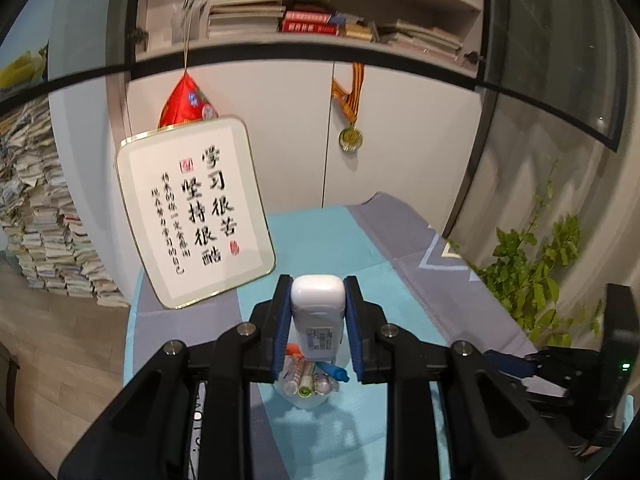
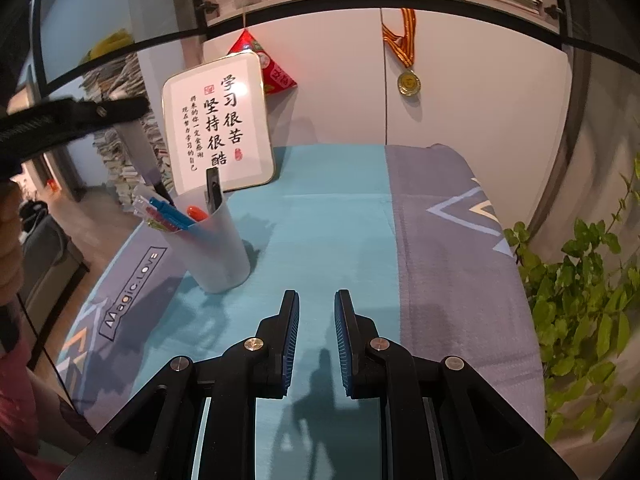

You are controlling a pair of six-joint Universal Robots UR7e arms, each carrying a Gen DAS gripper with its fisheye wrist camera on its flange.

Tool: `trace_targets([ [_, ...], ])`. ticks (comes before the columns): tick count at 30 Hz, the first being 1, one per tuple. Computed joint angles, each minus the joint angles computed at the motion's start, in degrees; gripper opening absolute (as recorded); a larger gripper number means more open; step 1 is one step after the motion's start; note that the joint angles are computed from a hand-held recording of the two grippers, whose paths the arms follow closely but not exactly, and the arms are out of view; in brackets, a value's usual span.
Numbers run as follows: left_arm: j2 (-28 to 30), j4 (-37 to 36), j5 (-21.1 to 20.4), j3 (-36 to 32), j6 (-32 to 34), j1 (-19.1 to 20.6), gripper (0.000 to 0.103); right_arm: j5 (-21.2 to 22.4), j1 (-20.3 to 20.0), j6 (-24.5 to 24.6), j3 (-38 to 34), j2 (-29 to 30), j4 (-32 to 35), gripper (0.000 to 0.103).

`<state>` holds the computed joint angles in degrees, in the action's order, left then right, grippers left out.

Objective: Organize stationery
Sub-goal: 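Carry the purple-ended eraser over the cup and open the left gripper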

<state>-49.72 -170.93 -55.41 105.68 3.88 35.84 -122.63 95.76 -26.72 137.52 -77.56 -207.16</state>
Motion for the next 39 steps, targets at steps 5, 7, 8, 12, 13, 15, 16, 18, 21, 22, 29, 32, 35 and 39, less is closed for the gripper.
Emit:
trace_targets([
  [5, 1.2, 1.6, 0.2, -1.0, -0.6, 0.9, 0.023, 0.5, -0.7, 0.8, -0.1, -0.2, 0.7, 0.017],
  [7, 1.5, 1.7, 0.3, -1.3, -0.7, 1.1, 0.023, 0.6, -0.9, 1.0, -0.1, -0.2, 1.0, 0.017],
  [8, 1.7, 1.8, 0.3, -1.5, -0.6, 1.3, 0.023, 0.7, -0.9, 1.0, -0.1, -0.2, 1.0, 0.017],
  [12, 2.4, 2.7, -0.3, -2.5, -0.6, 1.7, 0.023, 0.7, -1.1, 1.4, -0.1, -0.2, 1.3, 0.017],
  [13, 2.8, 3.0, 0.0, -2.7, -0.6, 1.8, 0.023, 0.7, -1.2, 1.5, -0.1, -0.2, 1.3, 0.017],
  [15, 3.4, 3.4, 0.4, -3.0, -0.6, 1.9, 0.023, 0.7, -1.2, 1.7, -0.1, -0.3, 1.3, 0.017],
  [16, 3.6, 3.7, 0.5, -3.1, -0.7, 2.0, 0.023, 0.7, -1.3, 1.8, 0.0, -0.4, 1.3, 0.017],
  [18, 3.9, 4.4, 0.4, -3.3, -1.2, 2.4, 0.023, 0.9, -1.4, 1.8, 0.0, -0.5, 1.5, 0.017],
  [21, 4.4, 5.6, 0.7, -3.7, -1.7, 2.8, 0.023, 0.7, -1.5, 2.2, -0.1, -0.6, 2.2, 0.017],
  [22, 4.5, 6.0, 0.7, -3.7, -1.8, 2.9, 0.023, 0.8, -1.6, 2.4, -0.2, -0.6, 2.4, 0.017],
  [29, 4.9, 6.7, 0.8, -3.8, -1.7, 3.0, 0.023, 1.2, -2.0, 2.7, -0.2, -0.9, 3.2, 0.017],
  [32, 5.0, 6.6, 0.7, -3.8, -1.4, 3.0, 0.023, 1.3, -2.1, 2.7, -0.2, -0.9, 3.3, 0.017],
  [35, 5.1, 6.4, 1.0, -3.7, -1.0, 2.8, 0.024, 1.4, -2.2, 2.9, -0.2, -0.9, 3.6, 0.017],
  [39, 5.0, 6.7, 0.9, -3.7, -0.8, 2.8, 0.024, 1.3, -2.2, 3.0, -0.2, -0.9, 3.7, 0.017],
])
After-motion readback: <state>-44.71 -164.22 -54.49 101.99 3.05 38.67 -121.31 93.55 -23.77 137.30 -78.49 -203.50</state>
